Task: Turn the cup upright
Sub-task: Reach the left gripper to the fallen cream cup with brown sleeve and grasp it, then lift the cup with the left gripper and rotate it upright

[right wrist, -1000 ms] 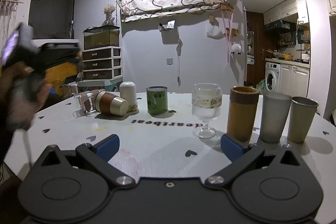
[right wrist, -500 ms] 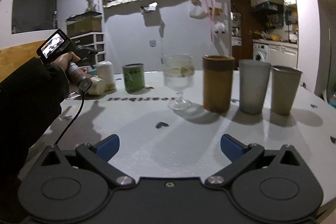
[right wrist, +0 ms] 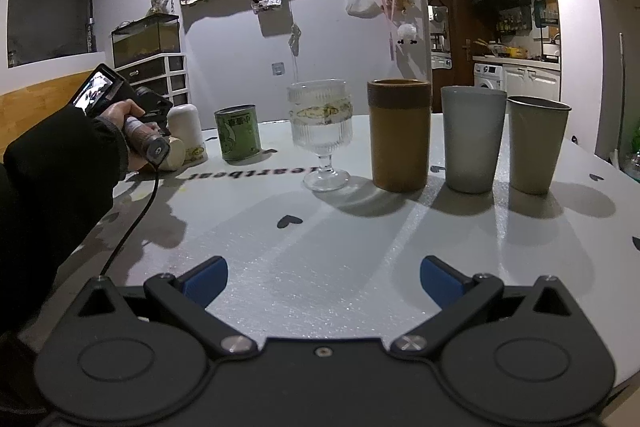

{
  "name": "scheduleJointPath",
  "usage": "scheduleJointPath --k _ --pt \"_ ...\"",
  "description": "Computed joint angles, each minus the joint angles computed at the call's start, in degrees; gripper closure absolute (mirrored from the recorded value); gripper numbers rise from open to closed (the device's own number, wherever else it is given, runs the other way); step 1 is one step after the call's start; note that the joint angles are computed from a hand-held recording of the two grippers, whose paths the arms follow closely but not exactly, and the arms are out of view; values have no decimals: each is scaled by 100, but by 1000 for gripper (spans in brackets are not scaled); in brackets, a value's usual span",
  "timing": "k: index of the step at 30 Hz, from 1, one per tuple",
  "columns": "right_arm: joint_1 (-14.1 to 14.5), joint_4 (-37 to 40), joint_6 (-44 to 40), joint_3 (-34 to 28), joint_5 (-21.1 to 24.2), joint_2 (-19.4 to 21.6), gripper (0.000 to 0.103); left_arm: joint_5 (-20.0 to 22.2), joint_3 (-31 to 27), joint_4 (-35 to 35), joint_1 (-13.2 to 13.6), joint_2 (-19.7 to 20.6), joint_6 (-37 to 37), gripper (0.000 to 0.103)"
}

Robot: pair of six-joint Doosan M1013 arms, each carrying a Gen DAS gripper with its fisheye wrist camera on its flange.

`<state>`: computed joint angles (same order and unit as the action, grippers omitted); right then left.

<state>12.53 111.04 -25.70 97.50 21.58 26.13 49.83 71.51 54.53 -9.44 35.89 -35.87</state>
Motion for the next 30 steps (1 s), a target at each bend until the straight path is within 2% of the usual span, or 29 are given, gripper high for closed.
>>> scheduleJointPath --k 7,12,18,21,24,28,30 --pt "15 176 -196 20 73 -23 0 -964 582 -355 59 -401 538 37" --pt "35 293 -319 50 149 -59 0 -1711 1025 -1122 45 -740 1938 37" --pt "57 546 -553 98 185 -114 0 -2538 1649 -1778 -130 -1120 3624 37" --pt "50 542 -465 88 188 -129 0 -2829 1833 -2792 -178 -1266 5068 37" --pt "24 408 -187 59 204 -138 0 -2940 1946 -4036 -235 -1371 6834 37" --pt "-14 54 364 -4 217 -139 0 -2878 2092 -5433 -339 -1517 9180 37" --pt "-24 -274 822 -61 181 -132 0 -2828 2168 -5942 -392 -1585 10117 37"
